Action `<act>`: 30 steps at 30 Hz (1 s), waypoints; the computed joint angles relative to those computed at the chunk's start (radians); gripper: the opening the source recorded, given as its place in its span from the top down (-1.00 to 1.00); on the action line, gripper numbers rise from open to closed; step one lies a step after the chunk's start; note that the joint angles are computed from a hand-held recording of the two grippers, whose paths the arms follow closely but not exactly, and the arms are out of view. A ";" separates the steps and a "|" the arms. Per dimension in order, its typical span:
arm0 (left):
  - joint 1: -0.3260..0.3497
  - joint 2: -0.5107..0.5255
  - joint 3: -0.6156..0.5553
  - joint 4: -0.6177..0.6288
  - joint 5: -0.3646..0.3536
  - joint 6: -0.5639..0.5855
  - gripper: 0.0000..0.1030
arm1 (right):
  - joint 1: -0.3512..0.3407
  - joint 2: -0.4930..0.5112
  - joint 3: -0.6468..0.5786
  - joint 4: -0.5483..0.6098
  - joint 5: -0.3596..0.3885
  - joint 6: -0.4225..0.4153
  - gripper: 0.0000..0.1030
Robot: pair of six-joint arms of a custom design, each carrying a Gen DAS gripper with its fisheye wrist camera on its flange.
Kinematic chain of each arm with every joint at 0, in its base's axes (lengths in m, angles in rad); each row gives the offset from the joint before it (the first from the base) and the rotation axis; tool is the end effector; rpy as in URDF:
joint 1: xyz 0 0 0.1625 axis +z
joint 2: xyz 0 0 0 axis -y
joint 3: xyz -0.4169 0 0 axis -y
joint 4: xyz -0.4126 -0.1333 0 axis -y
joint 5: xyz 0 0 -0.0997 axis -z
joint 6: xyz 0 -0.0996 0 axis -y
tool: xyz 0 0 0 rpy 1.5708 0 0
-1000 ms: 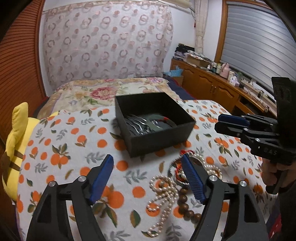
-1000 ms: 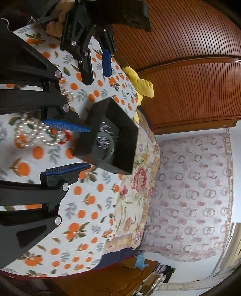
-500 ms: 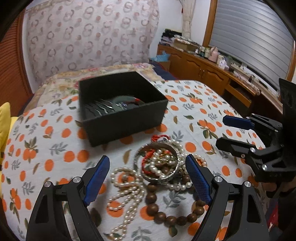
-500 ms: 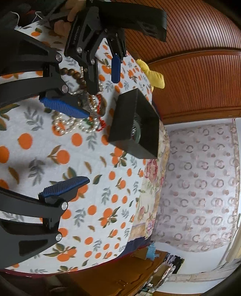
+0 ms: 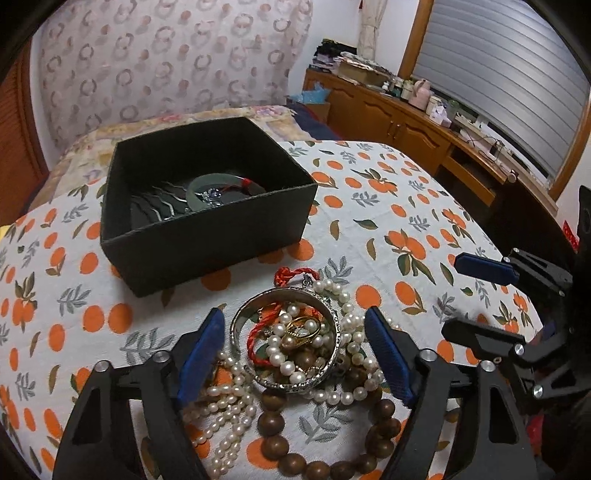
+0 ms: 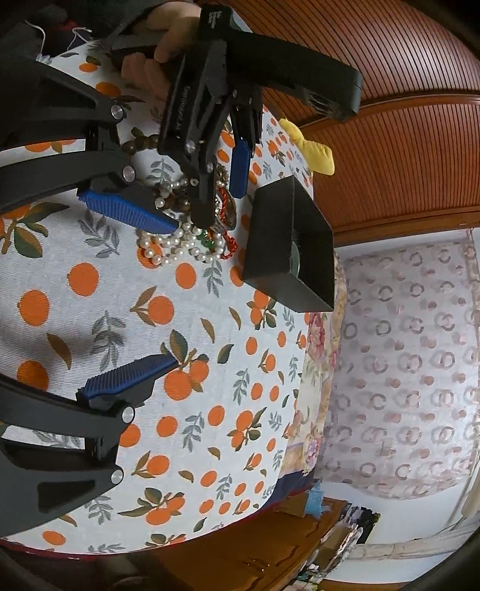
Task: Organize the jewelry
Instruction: 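Close the left tool on the silver bangle in the pile, then lift the silver bangle with the left tool while the right tool grasps the pearl necklace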
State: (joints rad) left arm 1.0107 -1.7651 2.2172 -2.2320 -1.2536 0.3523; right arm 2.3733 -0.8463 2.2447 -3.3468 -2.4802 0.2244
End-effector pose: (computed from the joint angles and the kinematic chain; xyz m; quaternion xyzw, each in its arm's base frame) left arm -0.0774 -0.4328 0.3194 0.4178 0.8889 -0.1188 0.1455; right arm 0.3705 -0.2819 0.0481 0.1725 -0.8693 0.3588 0.2929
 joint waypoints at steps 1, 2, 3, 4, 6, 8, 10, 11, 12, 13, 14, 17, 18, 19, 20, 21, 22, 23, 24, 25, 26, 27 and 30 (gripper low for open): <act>0.001 0.003 -0.002 0.002 0.000 -0.002 -0.37 | -0.001 0.001 0.001 0.001 0.002 0.003 -0.37; 0.002 0.004 -0.002 0.003 -0.001 -0.003 -0.34 | -0.001 0.002 0.002 0.000 0.005 0.003 -0.37; 0.002 0.006 -0.002 0.002 -0.002 -0.003 -0.34 | 0.000 0.003 0.002 0.001 0.007 0.005 -0.38; 0.002 0.009 -0.001 -0.002 -0.002 -0.003 -0.34 | -0.001 0.005 0.001 0.002 0.008 0.006 -0.38; 0.001 0.007 0.001 -0.004 0.004 -0.004 -0.22 | 0.000 0.008 0.000 0.004 0.010 0.007 -0.38; 0.003 0.008 -0.001 -0.006 0.003 -0.007 -0.10 | 0.000 0.012 -0.003 0.003 0.013 0.007 -0.38; 0.008 0.008 -0.006 0.005 -0.015 -0.008 -0.10 | 0.003 0.017 -0.005 -0.001 0.019 0.003 -0.38; 0.007 0.002 -0.002 0.001 -0.011 -0.005 -0.10 | 0.003 0.019 -0.006 -0.001 0.021 0.001 -0.38; 0.004 -0.004 0.003 -0.006 -0.005 -0.003 -0.10 | 0.004 0.022 -0.009 0.003 0.021 0.001 -0.38; 0.003 -0.008 0.005 -0.009 -0.003 -0.005 -0.10 | 0.004 0.024 -0.011 0.006 0.022 0.000 -0.38; 0.004 -0.013 0.006 -0.011 -0.004 -0.008 -0.10 | 0.005 0.026 -0.013 0.009 0.024 -0.001 -0.38; 0.009 -0.040 0.004 -0.011 -0.021 -0.012 -0.10 | 0.005 0.029 -0.015 0.015 0.030 -0.005 -0.38; 0.008 -0.048 0.004 -0.015 -0.020 -0.011 -0.10 | 0.006 0.030 -0.016 0.017 0.033 -0.007 -0.38; 0.004 -0.058 0.007 -0.021 -0.014 -0.008 -0.10 | 0.005 0.029 -0.017 0.022 0.041 -0.010 -0.38; 0.000 -0.068 0.009 -0.026 -0.007 -0.005 -0.10 | 0.004 0.029 -0.018 0.028 0.047 -0.011 -0.38; -0.002 -0.075 0.010 -0.029 -0.002 -0.002 -0.10 | 0.005 0.029 -0.021 0.034 0.051 -0.011 -0.38; -0.005 -0.082 0.011 -0.032 0.002 0.001 -0.10 | 0.006 0.030 -0.024 0.039 0.057 -0.016 -0.38; -0.005 -0.089 0.011 -0.032 0.005 0.004 -0.10 | 0.007 0.033 -0.028 0.044 0.062 -0.022 -0.35; -0.007 -0.090 0.009 -0.033 0.008 0.005 -0.10 | 0.007 0.035 -0.031 0.050 0.066 -0.027 -0.25; -0.007 -0.095 0.008 -0.033 0.011 0.007 -0.10 | 0.007 0.038 -0.037 0.062 0.070 -0.033 -0.22; -0.007 -0.100 0.007 -0.032 0.013 0.008 -0.10 | 0.007 0.041 -0.042 0.071 0.071 -0.039 -0.18; -0.006 -0.104 0.006 -0.031 0.013 0.010 -0.10 | 0.007 0.043 -0.048 0.082 0.073 -0.043 -0.15; -0.002 -0.119 0.006 -0.033 0.015 0.014 -0.10 | 0.001 0.048 -0.060 0.113 0.086 -0.055 -0.09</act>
State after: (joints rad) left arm 1.0091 -1.8838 2.2227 -2.2652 -1.2390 0.3666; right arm 2.3739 -0.7986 2.1847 -3.2342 -2.3942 0.1693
